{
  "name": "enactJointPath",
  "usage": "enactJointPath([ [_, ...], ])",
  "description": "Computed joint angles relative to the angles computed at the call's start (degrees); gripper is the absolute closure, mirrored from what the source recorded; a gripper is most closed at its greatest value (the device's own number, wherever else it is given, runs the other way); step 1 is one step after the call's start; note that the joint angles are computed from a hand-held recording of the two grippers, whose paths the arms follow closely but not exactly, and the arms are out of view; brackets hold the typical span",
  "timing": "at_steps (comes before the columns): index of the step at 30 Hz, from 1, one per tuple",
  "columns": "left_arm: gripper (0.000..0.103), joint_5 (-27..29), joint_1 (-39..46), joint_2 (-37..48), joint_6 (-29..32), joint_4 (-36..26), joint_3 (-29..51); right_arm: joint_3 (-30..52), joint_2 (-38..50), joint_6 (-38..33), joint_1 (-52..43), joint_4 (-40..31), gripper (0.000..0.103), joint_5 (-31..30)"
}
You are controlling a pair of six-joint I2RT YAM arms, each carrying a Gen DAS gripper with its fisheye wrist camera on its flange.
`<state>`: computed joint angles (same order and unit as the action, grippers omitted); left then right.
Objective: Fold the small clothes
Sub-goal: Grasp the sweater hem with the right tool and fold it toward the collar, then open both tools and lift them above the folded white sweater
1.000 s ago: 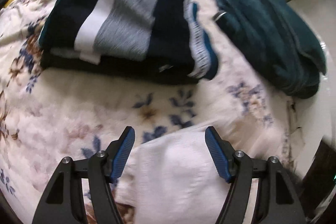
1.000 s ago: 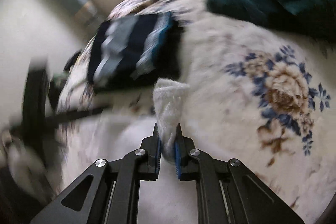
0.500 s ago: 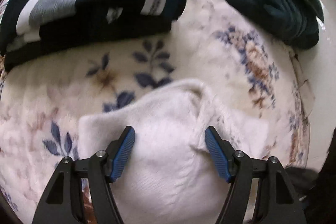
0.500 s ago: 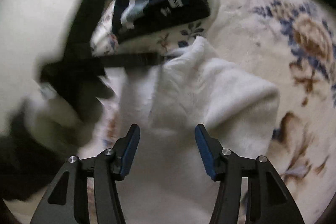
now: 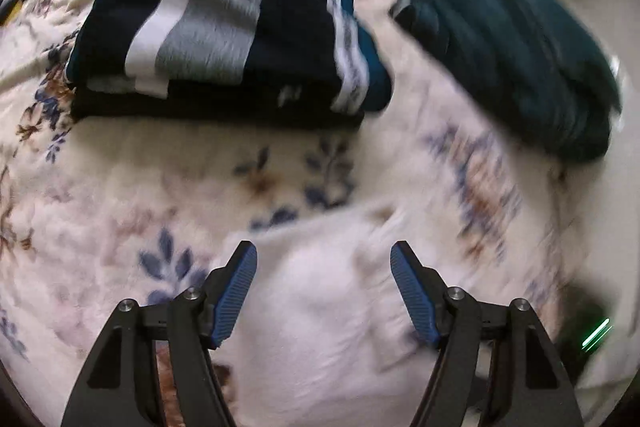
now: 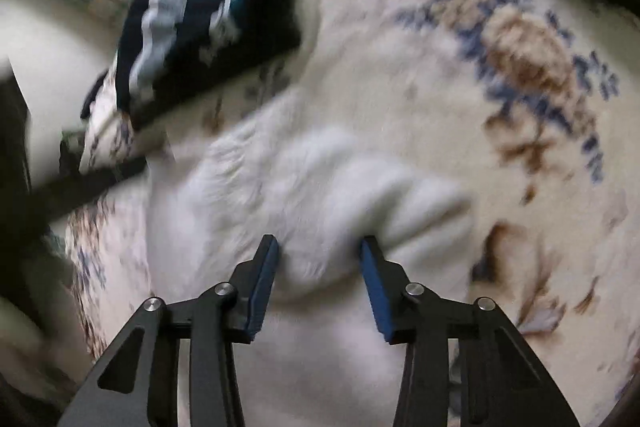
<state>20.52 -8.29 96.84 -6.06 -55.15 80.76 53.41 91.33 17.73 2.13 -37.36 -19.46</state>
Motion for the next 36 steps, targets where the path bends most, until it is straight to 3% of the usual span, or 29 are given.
enactJointPath([
  [3, 0.035, 1.03, -3.79, 5.93, 0.06, -0.12, 4.96, -4.09, -0.67, 1.7, 0.89, 2.75, 0.058, -0.75],
  [6, 0.035, -5.45, -8.92, 11.78, 2.69, -0.39, 6.62, -5.92, -2.54, 1.93, -1.69, 2.57, 0.058, -3.42],
  [9, 0.035, -12.13, -11.18, 11.6, 5.59, 3.39, 0.78, -5.1, -4.3, 1.47, -5.5, -1.32, 0.058, -6.07],
  [14, 0.035, -6.89, -7.17, 4.75, 2.48, 6.57, -5.12, -5.49, -11.02, 2.33, -11.64, -3.35, 0.056, -6.78],
  [20, 0.035, -7.72, -6.19, 4.06, 0.69, 7.45, -3.65, -5.15, -8.84, 8.88, -13.87, 2.58, 0.056, -3.14],
  [24, 0.035, -10.6, -7.49, 5.22, 2.27, 6.53, -3.09, 2.7, 1.28, 5.35, -6.96, -4.14, 0.056, 6.61],
  [27, 0.035, -10.07, -6.89, 2.21, 3.0, 7.29, -5.77, 3.35, -0.09, 5.01, -5.02, -5.33, 0.056, 9.02],
  [31, 0.035, -9.22, -4.71, -4.87, 1.78, 8.39, -9.45, 1.16, -7.22, 6.49, -8.64, -5.42, 0.056, 5.03],
  [32, 0.035, -8.99, -3.85, -7.34, 1.53, 8.28, -10.4, 0.78, -8.24, 6.53, -9.31, -5.63, 0.055, 4.47],
  [33, 0.035, -8.57, -3.05, -9.47, 1.46, 8.0, -11.16, 0.26, -9.95, 6.18, -10.46, -6.47, 0.046, 3.56],
  [36, 0.034, -8.63, -1.53, -16.07, 1.6, 5.74, -13.25, -1.07, -14.42, 5.22, -11.28, -9.88, 0.041, 4.42],
])
